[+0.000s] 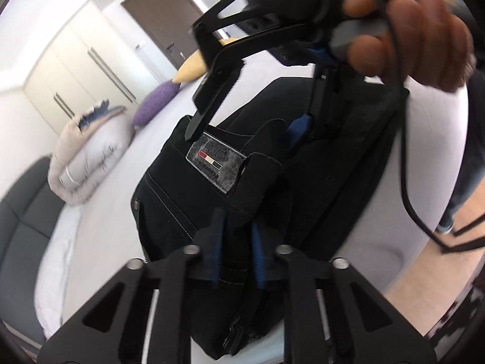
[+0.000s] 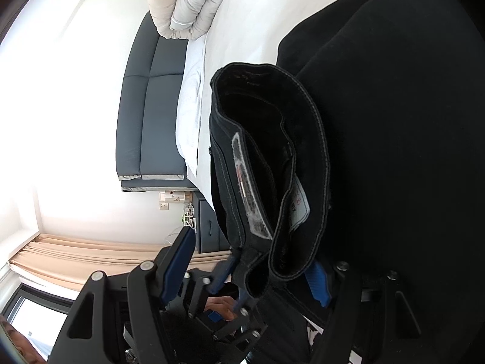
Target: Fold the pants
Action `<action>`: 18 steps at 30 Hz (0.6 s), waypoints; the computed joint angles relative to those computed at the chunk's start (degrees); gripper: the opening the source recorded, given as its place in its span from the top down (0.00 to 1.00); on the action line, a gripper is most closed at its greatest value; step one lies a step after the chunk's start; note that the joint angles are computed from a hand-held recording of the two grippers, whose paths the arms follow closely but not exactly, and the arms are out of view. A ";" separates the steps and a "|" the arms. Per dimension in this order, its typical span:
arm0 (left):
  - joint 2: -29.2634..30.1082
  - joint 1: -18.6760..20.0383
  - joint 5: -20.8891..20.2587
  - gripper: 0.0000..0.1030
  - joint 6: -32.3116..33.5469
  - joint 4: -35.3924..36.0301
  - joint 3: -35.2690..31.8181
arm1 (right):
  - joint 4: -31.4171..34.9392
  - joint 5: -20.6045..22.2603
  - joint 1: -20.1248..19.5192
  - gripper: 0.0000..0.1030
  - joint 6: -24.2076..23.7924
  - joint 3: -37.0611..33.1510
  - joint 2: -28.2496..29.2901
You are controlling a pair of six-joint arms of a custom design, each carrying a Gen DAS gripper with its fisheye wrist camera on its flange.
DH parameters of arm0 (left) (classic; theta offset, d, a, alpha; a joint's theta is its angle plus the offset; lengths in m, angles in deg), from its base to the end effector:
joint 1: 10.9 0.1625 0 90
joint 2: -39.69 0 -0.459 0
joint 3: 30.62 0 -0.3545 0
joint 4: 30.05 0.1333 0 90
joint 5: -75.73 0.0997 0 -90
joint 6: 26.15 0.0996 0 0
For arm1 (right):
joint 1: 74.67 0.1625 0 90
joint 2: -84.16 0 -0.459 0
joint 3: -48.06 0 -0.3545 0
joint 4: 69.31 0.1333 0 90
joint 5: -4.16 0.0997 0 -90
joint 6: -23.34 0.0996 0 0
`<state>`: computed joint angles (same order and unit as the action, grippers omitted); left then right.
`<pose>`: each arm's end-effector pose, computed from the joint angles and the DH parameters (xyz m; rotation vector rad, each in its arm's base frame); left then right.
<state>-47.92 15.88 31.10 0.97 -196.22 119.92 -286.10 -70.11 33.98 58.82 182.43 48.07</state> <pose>-0.1701 -0.3145 0.2602 1.6170 1.7713 -0.5746 0.2968 -0.3782 0.0454 0.2950 2.6278 -0.4318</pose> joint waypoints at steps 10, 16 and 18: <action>4.83 3.24 -5.80 0.95 -9.80 2.59 -7.70 | -7.38 2.87 -2.50 0.26 0.55 3.06 0.88; 11.04 3.53 -2.38 0.94 -11.40 0.31 -7.00 | -4.79 1.00 -2.26 0.20 -0.75 3.32 -1.19; 12.33 3.43 -1.03 0.94 -11.09 -0.78 -6.83 | -2.86 0.54 -2.16 0.20 -1.17 2.54 -1.64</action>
